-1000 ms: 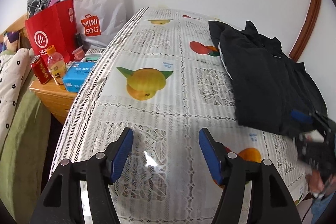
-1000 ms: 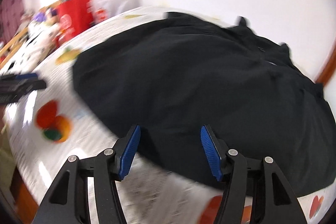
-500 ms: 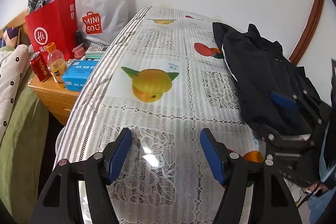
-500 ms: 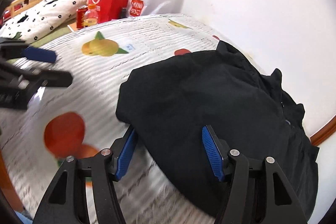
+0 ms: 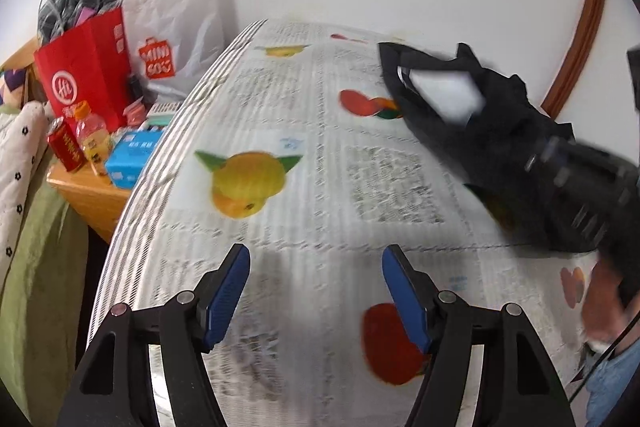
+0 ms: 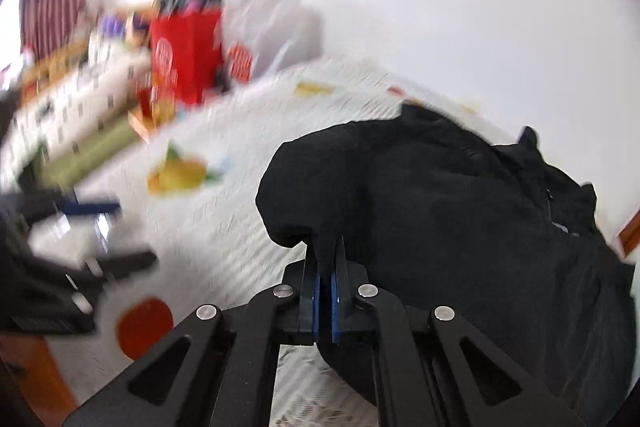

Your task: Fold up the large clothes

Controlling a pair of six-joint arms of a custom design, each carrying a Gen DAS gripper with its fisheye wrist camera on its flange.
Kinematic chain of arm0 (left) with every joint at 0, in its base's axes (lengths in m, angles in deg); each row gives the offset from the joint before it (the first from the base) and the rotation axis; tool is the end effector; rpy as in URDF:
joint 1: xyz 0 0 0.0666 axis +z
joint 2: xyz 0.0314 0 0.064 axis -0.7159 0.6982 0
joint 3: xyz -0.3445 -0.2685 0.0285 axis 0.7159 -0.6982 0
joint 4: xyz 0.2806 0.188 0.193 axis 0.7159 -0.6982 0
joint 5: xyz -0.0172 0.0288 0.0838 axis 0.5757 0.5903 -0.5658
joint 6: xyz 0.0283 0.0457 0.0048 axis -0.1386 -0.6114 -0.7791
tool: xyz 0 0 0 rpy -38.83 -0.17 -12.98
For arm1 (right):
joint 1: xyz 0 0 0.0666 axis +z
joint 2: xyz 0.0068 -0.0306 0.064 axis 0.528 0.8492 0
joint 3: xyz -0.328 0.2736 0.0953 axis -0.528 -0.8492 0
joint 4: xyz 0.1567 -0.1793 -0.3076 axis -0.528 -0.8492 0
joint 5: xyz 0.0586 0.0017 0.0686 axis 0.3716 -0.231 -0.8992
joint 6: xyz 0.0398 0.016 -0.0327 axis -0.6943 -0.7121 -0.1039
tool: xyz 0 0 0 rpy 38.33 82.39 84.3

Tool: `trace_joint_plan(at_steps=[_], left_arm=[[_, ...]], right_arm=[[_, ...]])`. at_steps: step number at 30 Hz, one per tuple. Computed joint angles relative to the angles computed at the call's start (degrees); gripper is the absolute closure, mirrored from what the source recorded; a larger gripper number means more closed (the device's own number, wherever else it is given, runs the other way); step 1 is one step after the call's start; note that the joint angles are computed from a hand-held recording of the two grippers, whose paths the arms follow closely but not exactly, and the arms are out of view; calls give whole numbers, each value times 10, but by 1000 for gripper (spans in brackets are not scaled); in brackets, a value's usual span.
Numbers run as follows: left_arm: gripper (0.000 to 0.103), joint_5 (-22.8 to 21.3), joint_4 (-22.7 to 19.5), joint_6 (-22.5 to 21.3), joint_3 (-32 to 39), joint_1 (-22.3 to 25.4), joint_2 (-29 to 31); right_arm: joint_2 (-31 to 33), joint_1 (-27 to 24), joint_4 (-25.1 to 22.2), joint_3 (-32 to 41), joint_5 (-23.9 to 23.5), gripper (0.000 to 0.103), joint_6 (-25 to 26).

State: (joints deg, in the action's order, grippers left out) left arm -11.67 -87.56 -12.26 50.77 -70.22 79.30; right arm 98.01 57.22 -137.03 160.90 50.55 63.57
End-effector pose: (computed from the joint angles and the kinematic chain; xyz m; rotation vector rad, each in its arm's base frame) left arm 0.3744 -0.1512 0.4817 -0.7529 2.2994 0.1255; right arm 0.5569 0.2805 0.5196 -1.3311 1.9425 0.4699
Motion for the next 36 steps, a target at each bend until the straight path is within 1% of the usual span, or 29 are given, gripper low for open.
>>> trace_joint_plan(at_steps=[1,2,4,5,6,7,8,9,10,12,13,14,15,16,18,20,22,24,25,26,27,28,31,32,34,35,36], left_arm=[[37,-3,-1,-2,8,-4,5],[37,-4,-1,-5,15,-8,10],[37,-5,7,-18,29,-15,21],[37,-3,9,-32,43,-19,31],[37,-4,7,-39,53,-21,38],[37,-7,9,-48,65,-26,47],[37,-9,13,-54,72,-29,52],[37,-9,17,-61,80,-33,59],[37,-8,24,-68,87,-37,66],[37,-3,41,-82,99,-46,78],[37,1,47,-91,105,-49,85],[36,8,53,-100,114,-53,97],[37,12,53,-105,122,-56,104],[37,18,53,-114,132,-59,113],[37,28,48,-136,157,-65,136],[37,38,48,-149,178,-69,152],[36,54,57,-159,197,-71,170],[36,65,60,-165,212,-74,185],[36,70,62,-167,220,-76,194],[36,74,61,-168,228,-78,201],[36,81,60,-169,237,-79,210],[36,87,61,-171,244,-80,217],[37,101,47,-182,272,-82,244],[36,101,44,-185,281,-84,253],[37,99,35,-187,298,-84,268],[37,95,26,-184,307,-84,276],[37,90,21,-183,315,-85,284]], right_arm=[[5,-9,-3,17,-19,100,-20],[11,-27,0,39,-45,100,-51],[15,-55,24,58,-66,100,-104],[15,-65,36,61,-72,100,-124],[22,-86,48,74,-85,100,-163],[25,-97,54,78,-91,100,-183],[31,-118,67,85,-100,100,-225],[37,-131,74,91,-102,100,-254],[41,-140,79,93,-102,100,-269],[50,-162,98,86,-83,100,-304],[56,-168,92,90,-76,100,-312],[69,-177,75,97,-65,100,-327],[78,-182,60,104,-57,100,-331],[89,-187,41,111,-46,99,-333],[106,-195,12,119,-37,96,-333],[118,-199,-15,127,-30,91,-322],[114,-205,-18,116,-34,85,-307],[100,-208,-7,95,-31,80,-270],[94,-209,-1,88,-29,78,-259],[87,-213,7,80,-19,74,-240],[87,-223,10,81,-15,70,-225],[89,-231,9,87,-14,68,-215],[94,-253,21,97,13,66,-186],[99,-259,27,101,37,66,-173],[110,-268,33,112,59,66,-158],[119,-272,25,122,64,66,-151],[132,-275,5,140,61,66,-142]])
